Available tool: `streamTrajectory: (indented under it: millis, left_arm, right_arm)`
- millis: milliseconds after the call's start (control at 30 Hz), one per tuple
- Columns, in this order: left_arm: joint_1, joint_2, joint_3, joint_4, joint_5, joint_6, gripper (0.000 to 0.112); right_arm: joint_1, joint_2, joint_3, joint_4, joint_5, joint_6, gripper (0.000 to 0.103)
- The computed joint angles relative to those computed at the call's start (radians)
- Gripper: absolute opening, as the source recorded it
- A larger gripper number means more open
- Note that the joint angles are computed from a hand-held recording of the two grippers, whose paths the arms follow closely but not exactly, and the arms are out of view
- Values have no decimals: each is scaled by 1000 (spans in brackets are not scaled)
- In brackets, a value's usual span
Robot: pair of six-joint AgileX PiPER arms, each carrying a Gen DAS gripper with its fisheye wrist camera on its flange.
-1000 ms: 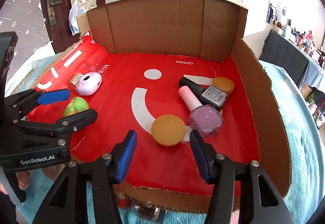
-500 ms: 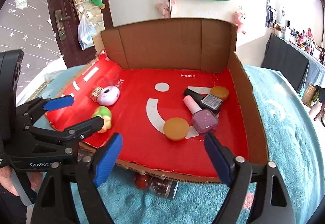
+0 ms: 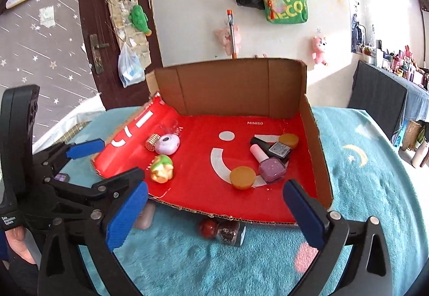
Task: Organize rigid objects
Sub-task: 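Withdraw both open tools from the box toward the eye shadow and glitter bottle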
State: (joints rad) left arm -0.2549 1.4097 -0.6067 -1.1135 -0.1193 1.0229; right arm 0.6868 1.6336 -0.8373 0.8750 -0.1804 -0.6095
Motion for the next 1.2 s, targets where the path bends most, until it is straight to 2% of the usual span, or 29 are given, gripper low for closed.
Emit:
streamTrajectory:
  millis: [200, 667, 967, 1100, 1200]
  left_arm:
    - [-27, -46, 50, 5, -18, -25, 103]
    - [-110, -117, 170, 12, -128, -107, 103]
    - [-125, -116, 227, 120, -140, -251, 103]
    - [-127, -104, 248, 178, -145, -323, 103]
    - [-126, -92, 267, 241, -149, -392, 103]
  right_arm:
    - [22, -43, 56, -58, -40, 60, 103]
    - [62, -93, 172, -206, -121, 215, 103]
    - [79, -91, 209, -222, -142, 247, 103]
    - [72, -75, 214, -273, -128, 307, 103]
    - [75, -60, 213, -249, -125, 292, 103]
